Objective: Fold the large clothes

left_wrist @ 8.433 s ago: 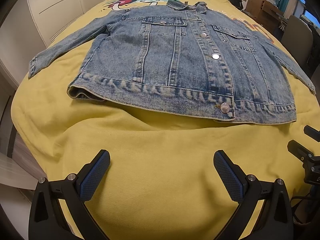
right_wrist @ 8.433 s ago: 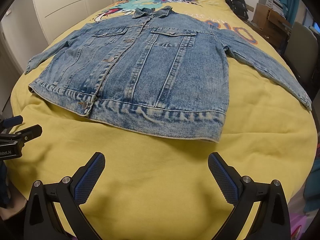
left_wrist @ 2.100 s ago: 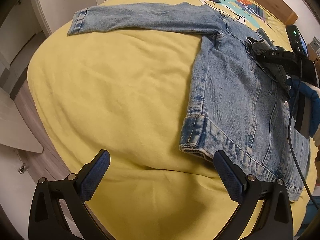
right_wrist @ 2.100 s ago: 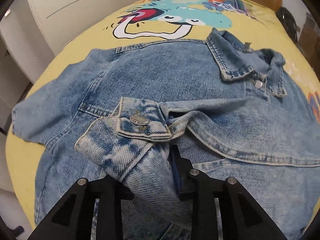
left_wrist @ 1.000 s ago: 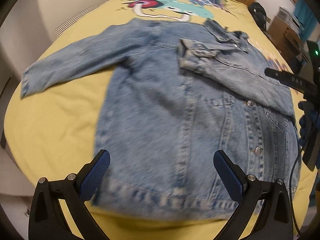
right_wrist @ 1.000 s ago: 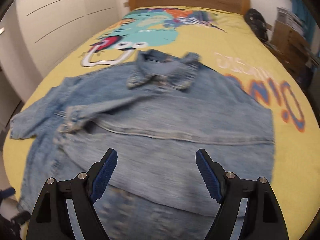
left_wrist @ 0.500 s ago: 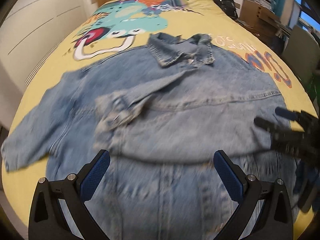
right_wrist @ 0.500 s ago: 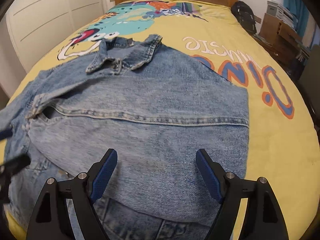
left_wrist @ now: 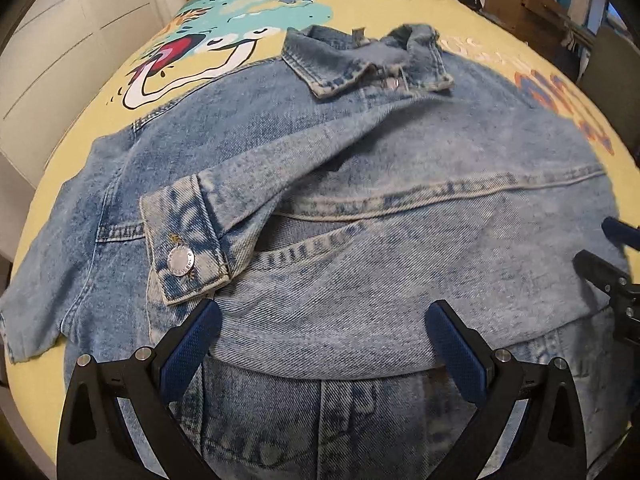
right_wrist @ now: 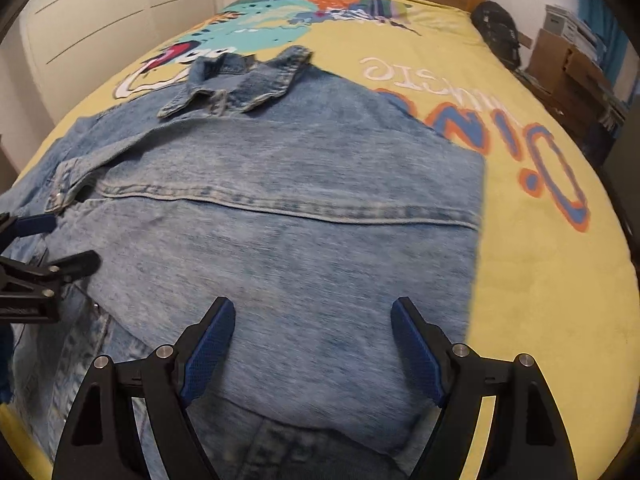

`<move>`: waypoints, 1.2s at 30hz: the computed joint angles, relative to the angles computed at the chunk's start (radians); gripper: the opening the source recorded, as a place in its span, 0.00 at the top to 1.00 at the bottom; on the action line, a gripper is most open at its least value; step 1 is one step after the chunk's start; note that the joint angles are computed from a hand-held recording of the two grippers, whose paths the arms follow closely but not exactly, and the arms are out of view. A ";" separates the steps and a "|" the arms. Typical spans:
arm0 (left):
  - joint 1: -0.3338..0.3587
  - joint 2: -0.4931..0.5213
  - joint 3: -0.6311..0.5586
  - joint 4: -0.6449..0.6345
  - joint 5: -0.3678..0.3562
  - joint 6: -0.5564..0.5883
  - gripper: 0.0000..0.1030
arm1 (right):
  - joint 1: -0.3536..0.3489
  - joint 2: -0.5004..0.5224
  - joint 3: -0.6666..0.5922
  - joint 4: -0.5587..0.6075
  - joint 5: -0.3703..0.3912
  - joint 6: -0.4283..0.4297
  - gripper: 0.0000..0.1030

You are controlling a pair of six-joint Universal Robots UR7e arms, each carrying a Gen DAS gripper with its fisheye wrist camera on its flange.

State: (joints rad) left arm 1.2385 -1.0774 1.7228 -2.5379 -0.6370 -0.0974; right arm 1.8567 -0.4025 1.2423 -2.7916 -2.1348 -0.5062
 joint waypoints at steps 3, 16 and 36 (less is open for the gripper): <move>-0.009 -0.014 0.002 -0.029 -0.012 0.008 0.01 | 0.002 -0.002 -0.009 -0.010 0.006 0.001 0.20; -0.002 0.096 -0.143 -0.094 0.038 0.076 0.01 | 0.015 0.169 -0.293 0.070 -0.003 -0.028 0.20; 0.012 -0.031 -0.024 -0.004 0.077 -0.067 0.01 | 0.028 0.033 -0.034 0.020 -0.005 -0.012 0.20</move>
State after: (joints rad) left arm 1.2504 -1.1082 1.6990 -2.5422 -0.5601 -0.1645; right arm 1.8844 -0.3698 1.2080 -2.7717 -2.1394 -0.5179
